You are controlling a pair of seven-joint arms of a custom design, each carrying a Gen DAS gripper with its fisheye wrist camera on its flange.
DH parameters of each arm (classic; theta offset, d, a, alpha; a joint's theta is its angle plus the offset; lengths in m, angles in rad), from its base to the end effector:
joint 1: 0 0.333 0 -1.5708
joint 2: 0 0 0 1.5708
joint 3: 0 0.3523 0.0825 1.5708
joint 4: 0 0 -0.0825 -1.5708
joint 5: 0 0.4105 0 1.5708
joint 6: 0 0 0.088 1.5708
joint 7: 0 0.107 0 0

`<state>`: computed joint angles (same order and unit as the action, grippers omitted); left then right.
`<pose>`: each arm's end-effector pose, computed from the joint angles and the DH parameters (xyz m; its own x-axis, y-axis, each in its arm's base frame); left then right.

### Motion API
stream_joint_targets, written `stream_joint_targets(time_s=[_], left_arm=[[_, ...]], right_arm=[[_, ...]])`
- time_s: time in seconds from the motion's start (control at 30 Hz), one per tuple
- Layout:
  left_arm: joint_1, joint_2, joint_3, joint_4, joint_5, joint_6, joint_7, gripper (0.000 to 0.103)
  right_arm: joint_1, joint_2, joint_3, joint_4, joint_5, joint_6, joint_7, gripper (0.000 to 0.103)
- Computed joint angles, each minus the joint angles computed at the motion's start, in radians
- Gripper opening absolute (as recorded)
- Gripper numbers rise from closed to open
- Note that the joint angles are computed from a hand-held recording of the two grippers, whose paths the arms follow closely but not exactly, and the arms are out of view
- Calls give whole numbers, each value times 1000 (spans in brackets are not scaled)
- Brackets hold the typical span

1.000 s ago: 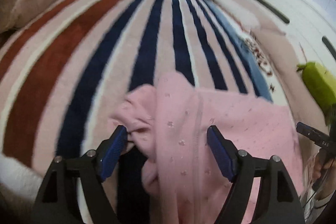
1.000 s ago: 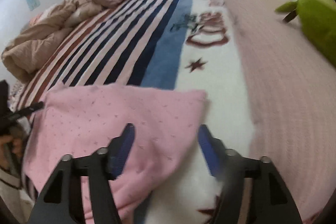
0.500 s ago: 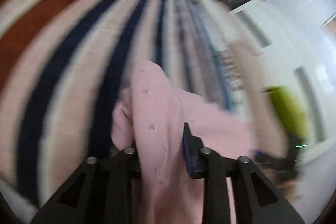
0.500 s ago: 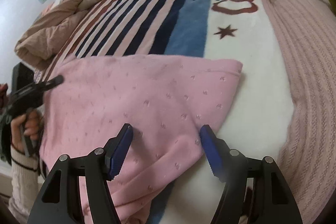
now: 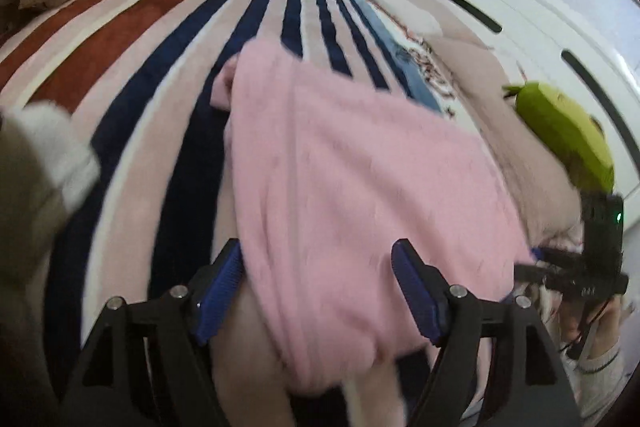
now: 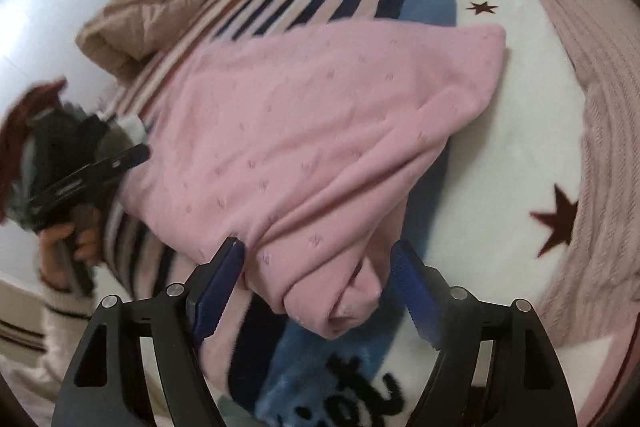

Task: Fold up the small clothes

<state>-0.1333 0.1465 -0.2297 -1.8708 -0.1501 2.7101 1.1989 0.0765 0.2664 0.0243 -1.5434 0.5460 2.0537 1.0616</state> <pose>0.6350 -0.2264 0.5424 0.0119 -0.9231 0.3845 -0.8207 -0.2286 -0.5236 0.6976 0.0966 0.5594 0.4421 -0.8214 -0.3603 -0.8685 -0.2916 -0.4009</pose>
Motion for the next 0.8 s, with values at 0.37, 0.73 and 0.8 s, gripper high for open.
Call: stream_joint_targets(time_s=[0.37,0.73,0.8], left_arm=[[-13,-96,-4,-151,-82,109,-47,68],[-94,-79,-46,-142,-1052,272,514,73],[-98,-43,-60,-110,-1069,333,509,73]], right_arm=[[-5,-97,-36,-148,-103,122,46,53],[44,-112,25,-103,133,237,-109,7],[56,-82,36,-78,156,208,-108,6]])
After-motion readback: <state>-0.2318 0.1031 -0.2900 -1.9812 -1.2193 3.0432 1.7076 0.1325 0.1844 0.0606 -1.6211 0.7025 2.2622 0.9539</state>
